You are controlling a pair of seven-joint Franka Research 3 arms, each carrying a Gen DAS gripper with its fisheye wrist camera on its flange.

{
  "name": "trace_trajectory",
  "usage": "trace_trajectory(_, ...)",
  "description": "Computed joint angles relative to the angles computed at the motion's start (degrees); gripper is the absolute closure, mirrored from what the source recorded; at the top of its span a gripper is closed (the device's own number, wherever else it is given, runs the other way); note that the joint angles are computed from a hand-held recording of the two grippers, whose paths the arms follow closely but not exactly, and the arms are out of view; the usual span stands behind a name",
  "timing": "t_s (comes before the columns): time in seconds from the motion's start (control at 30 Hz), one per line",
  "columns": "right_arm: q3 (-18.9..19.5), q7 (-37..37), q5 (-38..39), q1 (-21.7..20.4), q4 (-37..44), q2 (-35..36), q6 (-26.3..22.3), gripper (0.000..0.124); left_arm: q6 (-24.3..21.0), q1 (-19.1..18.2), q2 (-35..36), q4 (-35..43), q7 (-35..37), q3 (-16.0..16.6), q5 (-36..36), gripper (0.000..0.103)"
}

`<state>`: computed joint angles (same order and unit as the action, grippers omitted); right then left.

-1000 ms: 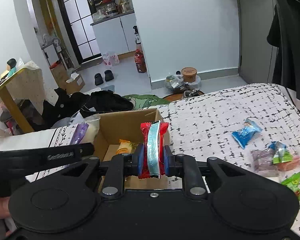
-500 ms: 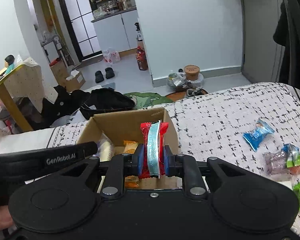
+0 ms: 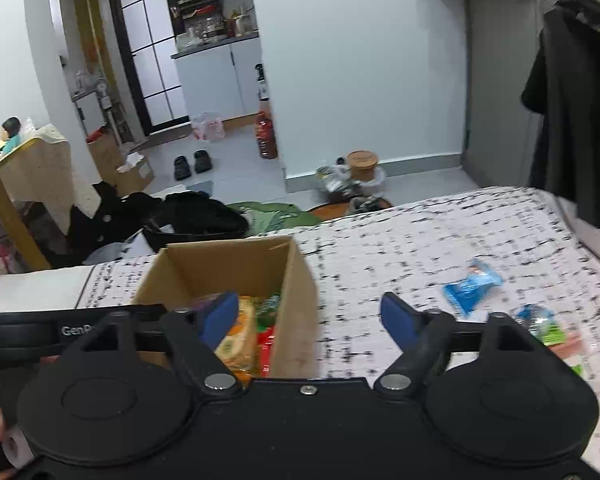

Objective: Organize snacks
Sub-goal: 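Place the purple bar in the box with the left tool while the right drops its bar, then move both tools back toward the remaining snacks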

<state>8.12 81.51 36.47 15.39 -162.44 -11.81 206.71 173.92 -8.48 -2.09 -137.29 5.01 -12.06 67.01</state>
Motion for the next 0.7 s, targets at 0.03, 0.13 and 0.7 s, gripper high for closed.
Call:
trace_trajectory(0.03, 0.1, -0.5, 0.4, -0.3, -0.4, -0.8, -0.3, 0.040, -0.4, -0.4, -0.6, -0.5, 1.9, -0.1, -2.3, 0.023)
trace_trajectory(0.13, 0.8, -1.9, 2.0, -1.5, -2.0, -3.2, -1.2, 0.033, -4.3, -1.3, -2.4, -1.3, 3.2, -1.5, -5.7, 0.015)
trace_trajectory(0.7, 6.8, -7.2, 10.1, -9.7, -6.6, -12.9, -4.7, 0.021, -3.2, -1.2, -5.9, -1.3, -3.8, -5.1, 3.7, 0.000)
